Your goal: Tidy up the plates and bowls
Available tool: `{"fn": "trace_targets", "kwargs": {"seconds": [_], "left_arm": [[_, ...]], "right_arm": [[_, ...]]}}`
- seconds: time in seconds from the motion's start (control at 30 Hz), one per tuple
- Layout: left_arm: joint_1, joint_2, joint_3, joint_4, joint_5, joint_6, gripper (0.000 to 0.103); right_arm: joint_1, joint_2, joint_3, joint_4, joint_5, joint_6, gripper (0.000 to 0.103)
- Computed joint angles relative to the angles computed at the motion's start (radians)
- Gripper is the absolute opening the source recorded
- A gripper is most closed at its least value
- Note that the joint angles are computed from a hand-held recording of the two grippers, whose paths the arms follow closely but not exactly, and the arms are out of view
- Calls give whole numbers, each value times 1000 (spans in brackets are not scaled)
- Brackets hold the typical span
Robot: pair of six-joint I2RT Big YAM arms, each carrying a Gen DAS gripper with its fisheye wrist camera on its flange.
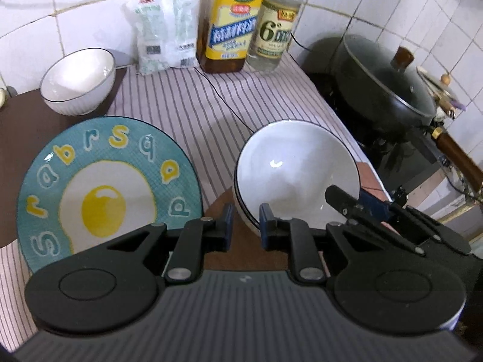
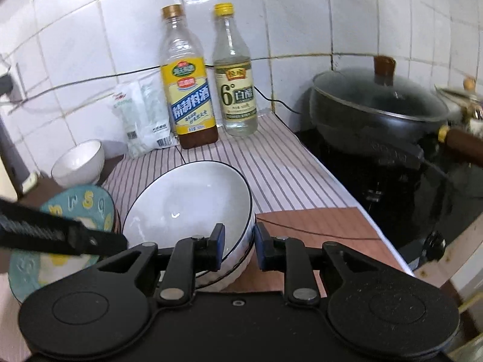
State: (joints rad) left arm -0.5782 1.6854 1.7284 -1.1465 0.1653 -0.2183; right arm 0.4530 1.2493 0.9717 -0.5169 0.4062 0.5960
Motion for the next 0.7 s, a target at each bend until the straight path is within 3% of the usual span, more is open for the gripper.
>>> {"fn": "trace_targets", "kwargs": {"seconds": [0.2,0.43,0.7], "left_arm": [[29,-42,-12,9,27,22,18],[54,-111,-31,-20,56,132,18],[113,-161,-32,-74,51,175,19]], "right_arm": [[21,-62,-24,-11,9,34,25],[101,-113,-2,-71,53,39,32],[166,-123,56,-92,77,-34,42]]}}
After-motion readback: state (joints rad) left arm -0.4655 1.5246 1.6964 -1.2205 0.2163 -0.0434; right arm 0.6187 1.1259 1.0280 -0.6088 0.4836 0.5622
